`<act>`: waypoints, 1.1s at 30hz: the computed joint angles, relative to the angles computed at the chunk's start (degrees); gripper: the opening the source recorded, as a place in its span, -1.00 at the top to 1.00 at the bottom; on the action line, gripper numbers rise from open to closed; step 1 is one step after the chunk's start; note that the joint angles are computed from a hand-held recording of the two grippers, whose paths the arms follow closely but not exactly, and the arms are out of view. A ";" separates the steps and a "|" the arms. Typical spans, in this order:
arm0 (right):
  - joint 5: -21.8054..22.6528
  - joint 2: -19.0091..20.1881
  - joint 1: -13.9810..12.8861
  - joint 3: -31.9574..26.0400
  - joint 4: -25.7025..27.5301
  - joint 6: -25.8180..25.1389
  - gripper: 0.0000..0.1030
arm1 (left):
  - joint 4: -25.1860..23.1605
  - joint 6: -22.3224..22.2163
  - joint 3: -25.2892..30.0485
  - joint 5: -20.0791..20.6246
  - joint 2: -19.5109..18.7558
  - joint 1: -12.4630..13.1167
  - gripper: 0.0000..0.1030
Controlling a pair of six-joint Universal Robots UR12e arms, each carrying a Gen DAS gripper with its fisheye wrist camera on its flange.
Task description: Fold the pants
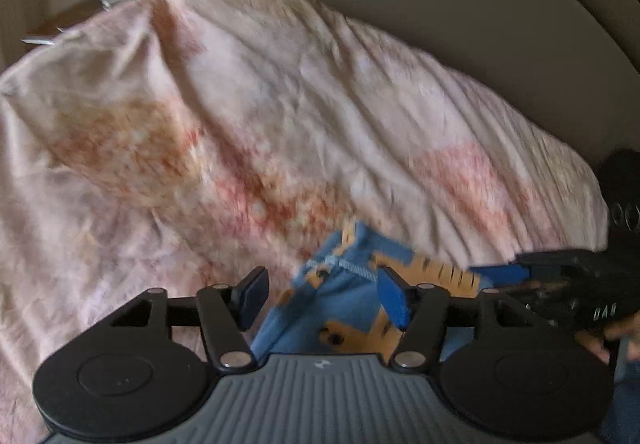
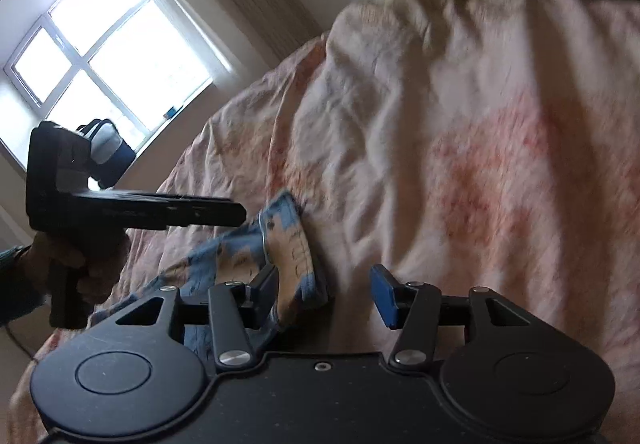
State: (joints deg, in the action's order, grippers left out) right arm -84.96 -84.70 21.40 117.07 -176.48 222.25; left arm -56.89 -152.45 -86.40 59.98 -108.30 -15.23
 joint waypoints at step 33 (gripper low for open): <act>-10.89 2.94 1.82 -1.59 -3.16 -4.65 0.56 | 17.22 -6.90 -4.48 18.91 1.42 -5.38 -0.44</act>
